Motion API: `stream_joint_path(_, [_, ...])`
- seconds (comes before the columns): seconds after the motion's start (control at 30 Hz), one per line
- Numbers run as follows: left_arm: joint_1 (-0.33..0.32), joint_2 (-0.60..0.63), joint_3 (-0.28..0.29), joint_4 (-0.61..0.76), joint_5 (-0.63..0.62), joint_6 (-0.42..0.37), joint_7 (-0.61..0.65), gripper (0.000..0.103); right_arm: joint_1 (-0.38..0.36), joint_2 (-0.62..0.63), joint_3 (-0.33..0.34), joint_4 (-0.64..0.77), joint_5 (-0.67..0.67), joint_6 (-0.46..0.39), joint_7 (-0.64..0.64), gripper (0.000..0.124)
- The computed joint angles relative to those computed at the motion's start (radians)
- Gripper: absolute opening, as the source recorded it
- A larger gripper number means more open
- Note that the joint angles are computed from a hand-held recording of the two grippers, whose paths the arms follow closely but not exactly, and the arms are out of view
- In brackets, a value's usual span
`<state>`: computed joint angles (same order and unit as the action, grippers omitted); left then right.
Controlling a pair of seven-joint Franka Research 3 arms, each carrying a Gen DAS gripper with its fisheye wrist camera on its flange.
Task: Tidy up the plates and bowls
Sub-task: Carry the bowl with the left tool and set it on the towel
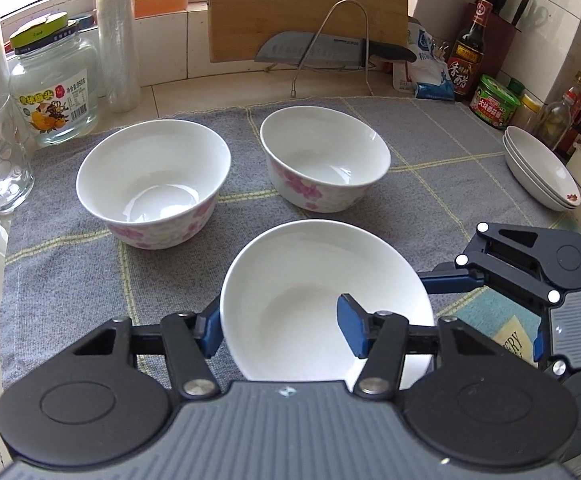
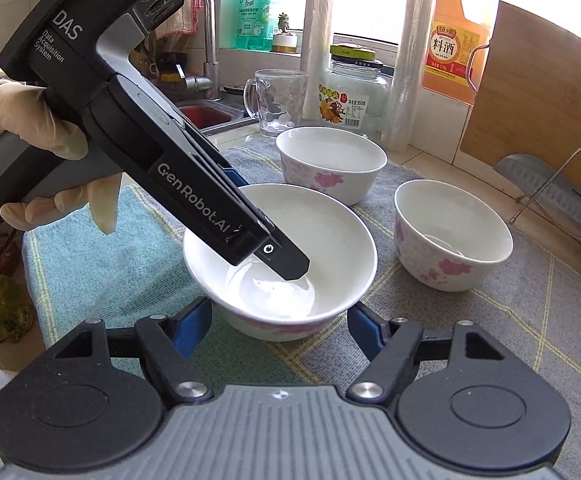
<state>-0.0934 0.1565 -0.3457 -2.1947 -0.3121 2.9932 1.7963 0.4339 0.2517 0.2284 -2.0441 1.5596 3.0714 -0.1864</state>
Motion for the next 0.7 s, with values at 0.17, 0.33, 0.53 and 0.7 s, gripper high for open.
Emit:
stream_joint_path(0.17, [0.011,-0.005,-0.019,0.007,-0.058,-0.018,0.047,0.056,-0.003,-0.013,-0.002,-0.015,-0.026,-0.005,0.034,0.079])
stream_joint_path(0.33, [0.003,0.002,-0.031,0.026,-0.101,-0.032,0.105,0.056,-0.005,-0.046,-0.005,-0.045,-0.011,0.006,0.034,0.079])
stream_joint_path(0.53, [-0.017,0.038,-0.049,0.079,-0.132,-0.055,0.155,0.056,0.004,-0.09,-0.029,-0.094,0.018,0.057,0.053,0.079])
stream_joint_path(0.7, [-0.016,0.085,-0.085,0.134,-0.133,-0.06,0.186,0.057,0.019,-0.111,-0.051,-0.109,0.12,0.114,0.0,0.079])
